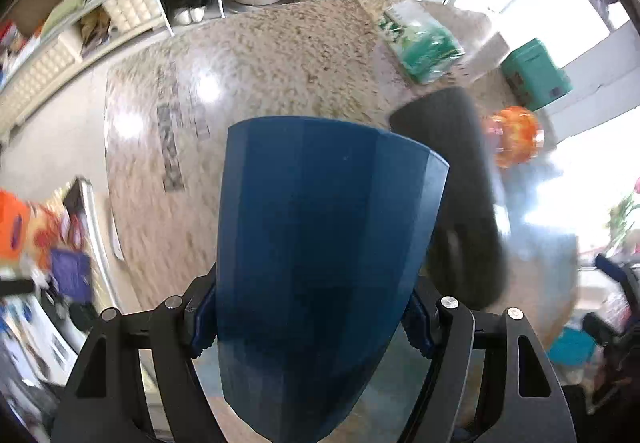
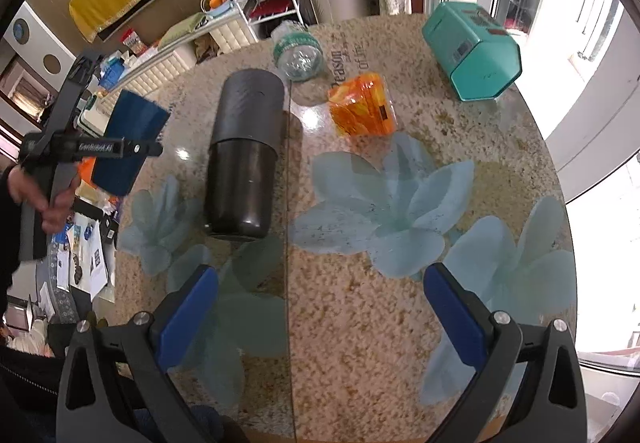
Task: Flip cup upright
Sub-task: 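Lift the blue cup with the left gripper and carry it toward the right tool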
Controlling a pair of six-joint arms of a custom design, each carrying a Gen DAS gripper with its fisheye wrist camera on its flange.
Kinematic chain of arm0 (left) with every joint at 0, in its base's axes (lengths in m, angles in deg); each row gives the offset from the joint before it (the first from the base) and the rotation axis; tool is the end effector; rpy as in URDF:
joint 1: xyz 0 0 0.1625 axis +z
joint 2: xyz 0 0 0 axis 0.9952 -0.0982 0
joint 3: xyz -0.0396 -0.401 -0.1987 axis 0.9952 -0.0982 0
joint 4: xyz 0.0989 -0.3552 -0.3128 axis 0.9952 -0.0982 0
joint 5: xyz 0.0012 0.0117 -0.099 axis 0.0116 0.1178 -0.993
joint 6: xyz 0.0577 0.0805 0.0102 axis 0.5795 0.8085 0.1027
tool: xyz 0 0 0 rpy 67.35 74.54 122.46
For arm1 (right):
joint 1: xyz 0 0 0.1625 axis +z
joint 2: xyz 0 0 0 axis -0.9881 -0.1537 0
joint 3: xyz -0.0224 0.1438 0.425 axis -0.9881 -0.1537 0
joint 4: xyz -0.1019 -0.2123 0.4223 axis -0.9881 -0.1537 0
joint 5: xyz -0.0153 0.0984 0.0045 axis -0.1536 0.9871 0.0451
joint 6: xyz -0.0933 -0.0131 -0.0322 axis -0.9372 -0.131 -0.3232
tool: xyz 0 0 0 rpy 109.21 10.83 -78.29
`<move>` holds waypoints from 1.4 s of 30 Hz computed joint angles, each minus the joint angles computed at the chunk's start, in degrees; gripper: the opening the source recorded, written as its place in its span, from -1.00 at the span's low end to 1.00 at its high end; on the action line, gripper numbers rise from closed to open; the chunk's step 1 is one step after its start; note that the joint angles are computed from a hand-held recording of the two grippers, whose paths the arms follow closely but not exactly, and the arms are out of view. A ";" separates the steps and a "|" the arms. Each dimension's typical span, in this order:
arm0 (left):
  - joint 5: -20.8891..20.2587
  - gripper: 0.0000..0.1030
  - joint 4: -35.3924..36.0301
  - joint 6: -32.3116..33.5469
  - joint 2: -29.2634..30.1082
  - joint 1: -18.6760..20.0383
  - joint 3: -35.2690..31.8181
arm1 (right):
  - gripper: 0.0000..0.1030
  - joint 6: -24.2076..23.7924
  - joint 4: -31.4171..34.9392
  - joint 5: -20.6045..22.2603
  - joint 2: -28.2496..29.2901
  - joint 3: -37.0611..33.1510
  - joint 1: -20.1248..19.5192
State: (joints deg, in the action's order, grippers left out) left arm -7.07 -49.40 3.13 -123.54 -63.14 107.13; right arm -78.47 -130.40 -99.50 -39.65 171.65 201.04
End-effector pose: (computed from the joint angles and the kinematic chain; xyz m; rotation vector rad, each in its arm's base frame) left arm -0.3101 -0.3047 0.2752 -0.0171 2.5027 -0.2692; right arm 0.2667 -0.2916 0.3584 0.6178 -2.5904 0.2115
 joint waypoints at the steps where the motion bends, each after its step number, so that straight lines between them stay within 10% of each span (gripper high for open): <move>1: -0.72 0.49 -0.82 -1.45 -0.89 -1.43 0.42 | 1.00 0.78 0.01 0.56 -0.51 0.05 0.39; 19: -6.55 0.49 -17.58 -18.62 3.90 -17.19 7.88 | 1.00 9.11 10.01 1.12 -10.55 1.13 8.87; 42: -8.84 0.50 -28.68 -32.86 29.63 -12.74 2.76 | 1.00 -15.59 20.70 3.90 -17.51 -3.10 -10.31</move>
